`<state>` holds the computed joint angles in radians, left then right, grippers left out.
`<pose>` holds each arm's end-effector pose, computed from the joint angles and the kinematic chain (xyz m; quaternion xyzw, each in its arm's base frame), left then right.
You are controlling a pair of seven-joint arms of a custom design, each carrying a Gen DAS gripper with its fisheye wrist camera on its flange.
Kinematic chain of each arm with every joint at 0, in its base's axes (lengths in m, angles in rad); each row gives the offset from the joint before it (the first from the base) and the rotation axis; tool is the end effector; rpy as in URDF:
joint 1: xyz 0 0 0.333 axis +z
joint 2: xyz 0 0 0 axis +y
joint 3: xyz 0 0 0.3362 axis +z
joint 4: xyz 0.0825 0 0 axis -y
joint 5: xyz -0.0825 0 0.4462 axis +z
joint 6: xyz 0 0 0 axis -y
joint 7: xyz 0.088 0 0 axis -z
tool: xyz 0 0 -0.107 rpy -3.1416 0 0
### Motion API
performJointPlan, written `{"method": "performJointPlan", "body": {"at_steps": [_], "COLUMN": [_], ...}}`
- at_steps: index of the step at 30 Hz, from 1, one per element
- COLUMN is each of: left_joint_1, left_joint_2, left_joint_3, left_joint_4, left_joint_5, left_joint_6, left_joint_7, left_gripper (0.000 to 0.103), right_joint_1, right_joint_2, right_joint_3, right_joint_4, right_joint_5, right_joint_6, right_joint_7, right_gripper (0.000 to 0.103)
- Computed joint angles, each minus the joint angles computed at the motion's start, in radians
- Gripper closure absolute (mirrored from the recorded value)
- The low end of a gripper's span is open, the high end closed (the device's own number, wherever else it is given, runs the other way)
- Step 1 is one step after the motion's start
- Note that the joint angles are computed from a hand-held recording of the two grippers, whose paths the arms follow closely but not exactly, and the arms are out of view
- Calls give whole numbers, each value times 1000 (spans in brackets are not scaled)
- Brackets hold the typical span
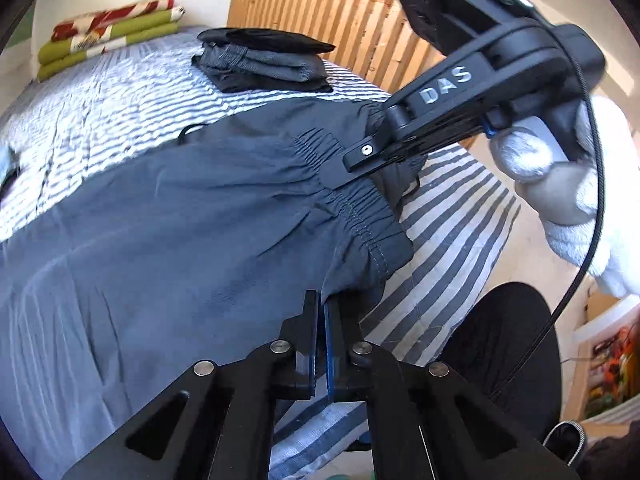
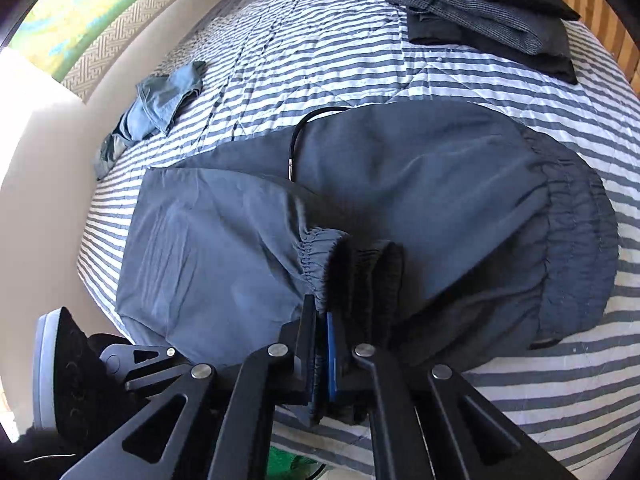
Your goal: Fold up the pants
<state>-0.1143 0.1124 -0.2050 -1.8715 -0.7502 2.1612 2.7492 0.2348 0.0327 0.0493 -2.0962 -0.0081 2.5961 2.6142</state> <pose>0.6298 -0.2325 0.4764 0.2110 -0.9158 0.3396 0.0391 0.6166 0.1800 0.4441 -0.3864 0.8928 -0.0301 0.2295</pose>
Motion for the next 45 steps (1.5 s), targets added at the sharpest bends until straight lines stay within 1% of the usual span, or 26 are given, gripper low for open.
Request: {"method": "performJointPlan", "body": {"at_steps": [2,3,4,6,7,10,11,13,14,15,16,17,18,19,22,25,27,30,33,37,39,40,41,43,44,45], "left_joint_1": [-5,-4,-5,-14,-26,-60,-70,-91,-98,-102,-104,-105,-98,-89,-67,-47,-38,-12,-1,-4,-12,-19,-24,-32,-35,-35], "left_joint_2": [-14,-24,-50,-83,-98,-106,-108,-97,-85,-72,-63,-53,-48,-46,-37,-41,-44,-76,-67,-79,-87,-80,-76,-76,-75,-70], "left_joint_3": [-2,-3,-5,-6,-9,-17,-19,-27,-28,-29,-29,-29,-26,-22,-13,-6,-2,14,23,18,14,10,8,3,1,3], "left_joint_4": [-16,-27,-56,-100,-119,-149,-161,-172,-167,-157,-150,-142,-130,-122,-94,-86,-84,-102,-78,-89,-102,-99,-98,-103,-104,-99], "left_joint_5": [18,0,-31,-77,-71,-44,-43,-10,16,30,37,41,30,4,-37,-82,-115,-163,-201,-201,-206,-203,-200,-203,-203,-200], "left_joint_6": [9,16,34,64,83,159,192,261,273,272,273,274,246,224,168,132,124,89,57,68,85,102,116,141,160,155], "left_joint_7": [13,37,78,170,198,243,254,231,204,182,167,155,152,152,124,111,105,95,57,66,86,94,102,119,131,130], "left_gripper": [90,74,53,33,31,31,31,31,32,34,46,51,53,60,74,82,83,84,85,86,86,86,86,86,86,86], "right_joint_1": [-1,-4,-7,-10,-12,-22,-24,-25,-25,-24,-24,-25,-27,-29,-24,-13,-4,1,21,44,60,59,52,37,31,24], "right_joint_2": [1,13,23,28,30,9,1,-15,-21,-29,-40,-49,-56,-65,-70,-62,-63,-76,-96,-87,-70,-58,-46,-19,-8,3], "right_joint_3": [-1,0,0,1,2,2,1,-2,-4,-6,-8,-10,-12,-14,-22,-24,-20,-14,-15,-21,-22,-18,-14,-8,-4,-1], "right_joint_4": [-3,5,9,3,-3,-45,-55,-71,-74,-78,-87,-94,-102,-119,-150,-157,-159,-164,-186,-175,-161,-148,-135,-104,-93,-81], "right_joint_5": [-1,35,64,88,111,199,222,231,227,209,164,114,68,64,155,283,347,341,421,518,636,641,602,516,521,515], "right_joint_6": [-12,-28,-35,-33,-14,45,54,69,69,70,74,77,88,108,163,200,217,224,262,284,308,302,287,238,222,193], "right_joint_7": [9,-19,-37,-48,-60,-107,-120,-133,-139,-133,-109,-76,-37,-29,-81,-182,-239,-226,-255,-284,-365,-371,-343,-274,-275,-262], "right_gripper": [99,99,99,98,98,97,95,95,94,91,84,74,69,63,63,62,62,58,53,52,51,49,47,45,45,45]}}
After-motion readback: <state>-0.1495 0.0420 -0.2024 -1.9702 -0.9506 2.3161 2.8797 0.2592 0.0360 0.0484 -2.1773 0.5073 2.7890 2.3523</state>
